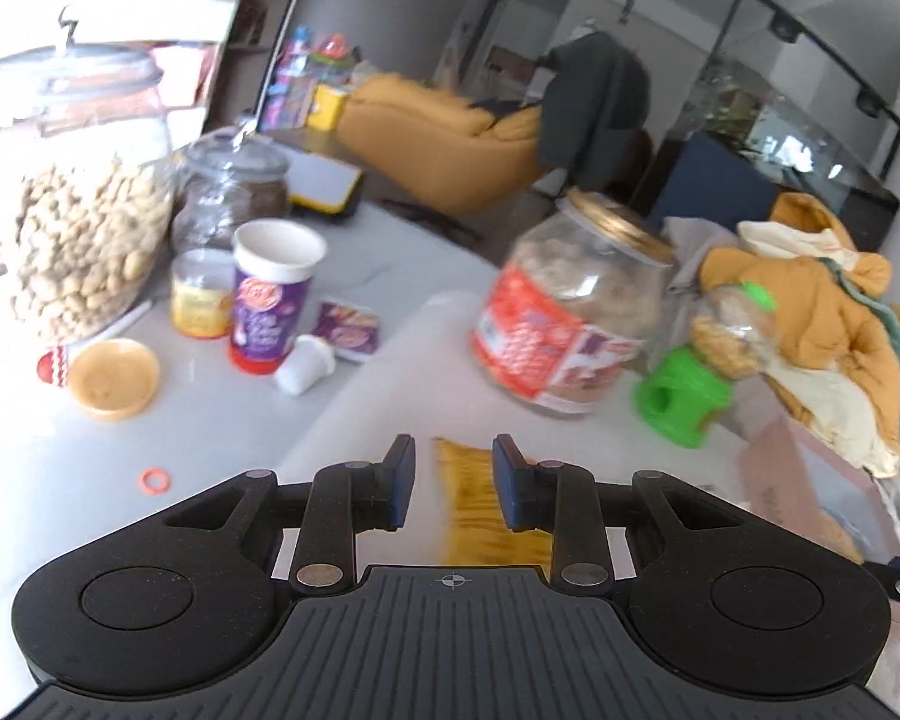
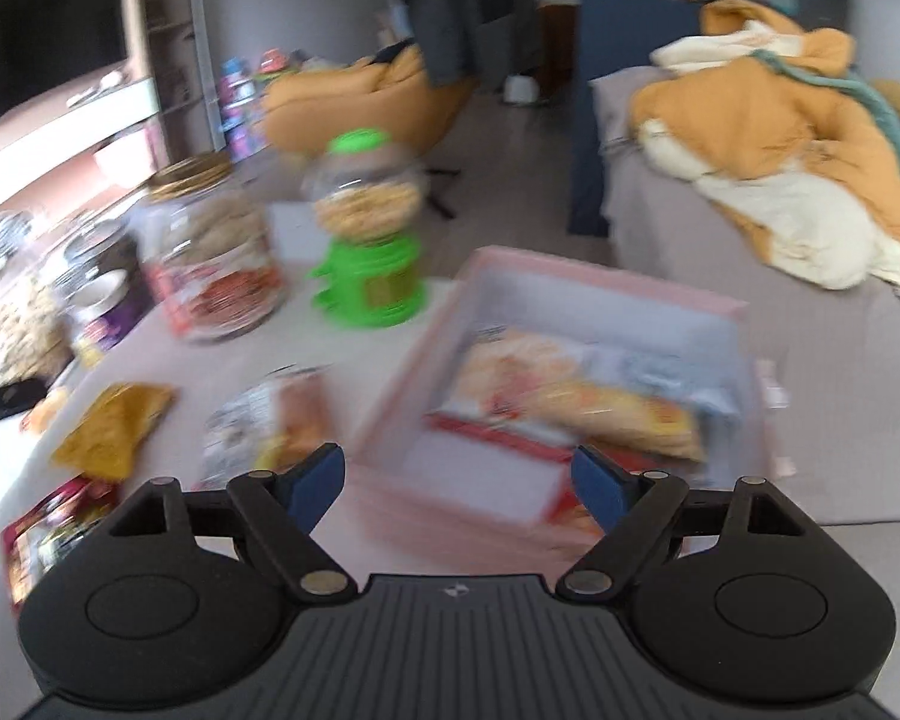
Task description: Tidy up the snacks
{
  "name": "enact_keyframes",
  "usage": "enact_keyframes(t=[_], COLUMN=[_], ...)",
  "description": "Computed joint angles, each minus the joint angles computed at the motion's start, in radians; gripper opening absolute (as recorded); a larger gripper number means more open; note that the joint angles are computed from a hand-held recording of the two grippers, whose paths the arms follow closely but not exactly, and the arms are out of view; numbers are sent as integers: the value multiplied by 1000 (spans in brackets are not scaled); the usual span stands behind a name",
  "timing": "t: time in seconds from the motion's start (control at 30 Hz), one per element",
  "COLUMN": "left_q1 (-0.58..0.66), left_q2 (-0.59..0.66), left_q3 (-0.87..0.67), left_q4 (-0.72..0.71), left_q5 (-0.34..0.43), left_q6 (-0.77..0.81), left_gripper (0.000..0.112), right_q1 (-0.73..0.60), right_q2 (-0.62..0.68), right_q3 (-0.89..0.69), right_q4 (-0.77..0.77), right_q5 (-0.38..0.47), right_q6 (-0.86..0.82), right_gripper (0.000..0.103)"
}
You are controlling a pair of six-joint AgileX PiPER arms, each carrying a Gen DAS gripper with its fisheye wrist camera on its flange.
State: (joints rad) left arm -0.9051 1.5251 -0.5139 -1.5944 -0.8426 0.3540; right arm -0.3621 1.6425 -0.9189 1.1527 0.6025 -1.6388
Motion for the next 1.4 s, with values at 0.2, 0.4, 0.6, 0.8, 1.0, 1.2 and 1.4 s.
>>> enact_keyframes(t=[0.2, 0.4, 0.6, 0.8, 1.0, 1.2, 1.4], left_q1=[151, 137, 34, -78, -141, -118, -36], left_q2=[56, 97, 22, -37, 0, 25, 81], left_q3=[-4, 1, 67, 120, 79, 4, -149], left_q4=[235, 425, 273, 129, 179, 260, -113], left_q5=[240, 315, 225, 175, 222, 243, 4], left_q6=[-52, -148, -99, -64, -124, -95, 221], left_gripper=[32, 40, 37, 37, 37, 37, 37], right_q1=[178, 425, 466, 306, 139, 10, -148], right_q2=[-17, 67, 126, 55, -28, -66, 65], right_q3=[22, 10, -2, 96, 197, 284, 181], right_q4=[-33, 72, -86, -102, -71, 97, 11], right_q5=[-28, -296, -295, -88, -15, -63, 60], right_q6=[89, 46, 161, 68, -81, -350, -231], right_gripper=[83, 83, 59, 56, 56, 79, 87])
